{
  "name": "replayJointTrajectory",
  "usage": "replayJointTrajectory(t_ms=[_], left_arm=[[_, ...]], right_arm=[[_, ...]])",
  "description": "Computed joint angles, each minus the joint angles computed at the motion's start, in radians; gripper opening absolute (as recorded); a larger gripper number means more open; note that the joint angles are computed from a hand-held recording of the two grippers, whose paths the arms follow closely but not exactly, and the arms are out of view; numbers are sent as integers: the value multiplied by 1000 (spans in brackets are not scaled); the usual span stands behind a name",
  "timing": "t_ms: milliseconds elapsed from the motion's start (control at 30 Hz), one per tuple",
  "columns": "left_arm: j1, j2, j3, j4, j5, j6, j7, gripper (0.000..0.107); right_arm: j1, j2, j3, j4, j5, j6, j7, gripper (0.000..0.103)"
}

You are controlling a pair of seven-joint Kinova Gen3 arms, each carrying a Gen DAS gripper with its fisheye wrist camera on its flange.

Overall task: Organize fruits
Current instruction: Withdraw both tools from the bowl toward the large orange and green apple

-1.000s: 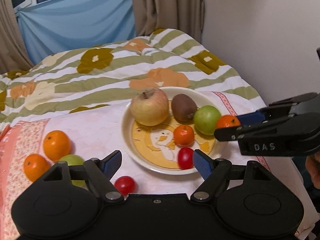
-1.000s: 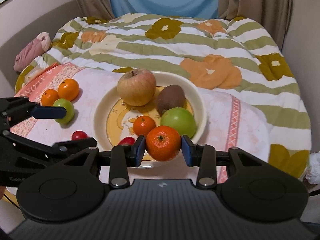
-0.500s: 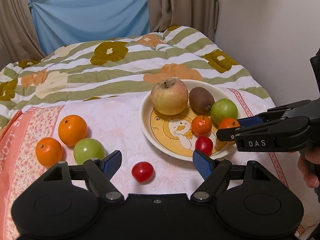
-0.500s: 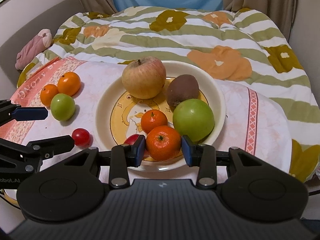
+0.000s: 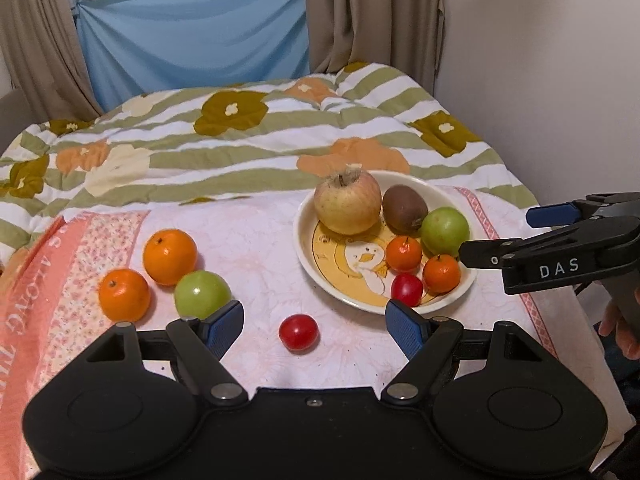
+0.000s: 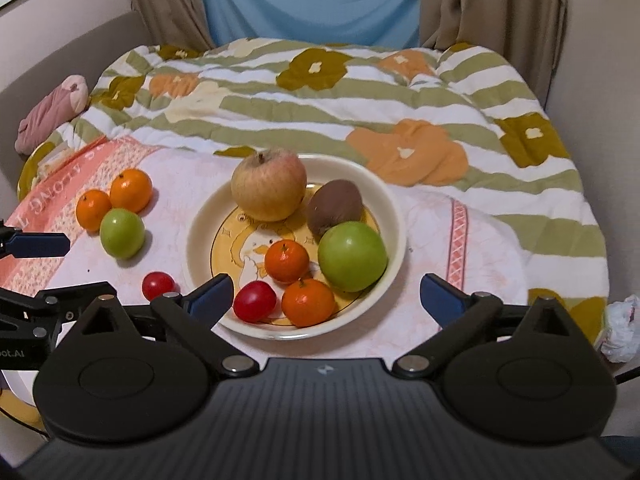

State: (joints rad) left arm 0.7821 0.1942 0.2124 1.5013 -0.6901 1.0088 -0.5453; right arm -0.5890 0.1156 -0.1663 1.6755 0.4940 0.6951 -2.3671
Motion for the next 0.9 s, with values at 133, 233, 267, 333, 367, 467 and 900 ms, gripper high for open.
replayJointTrajectory(t_ms=[133,233,267,333,367,467,900], left_arm=[[18,-21,7,-8,-35,26,10,82],[28,-39,19,-7,-64,56,24,82],[29,-47,24,-6,-71,65,29,82],[33,-67,35,0,-94,86,45,82],[34,-77,43,3,-106,97,52,82],[21,-115,65,22,-119,109,62,82],[-192,-334,68,198,-9,-89,-142,95]], right_arm=[[-12,-32,-12,-8,27,24,-21,103],[-19,-53,-29,-15,54,42,-52,103],[-20,-60,-35,-19,60,47,-60,103],[-25,-74,-49,-27,73,57,-83,103],[-26,-82,-57,-30,76,60,-90,103],[-44,-98,-89,-54,124,92,-138,103],[-298,17,-138,-242,423,350,-454,103]])
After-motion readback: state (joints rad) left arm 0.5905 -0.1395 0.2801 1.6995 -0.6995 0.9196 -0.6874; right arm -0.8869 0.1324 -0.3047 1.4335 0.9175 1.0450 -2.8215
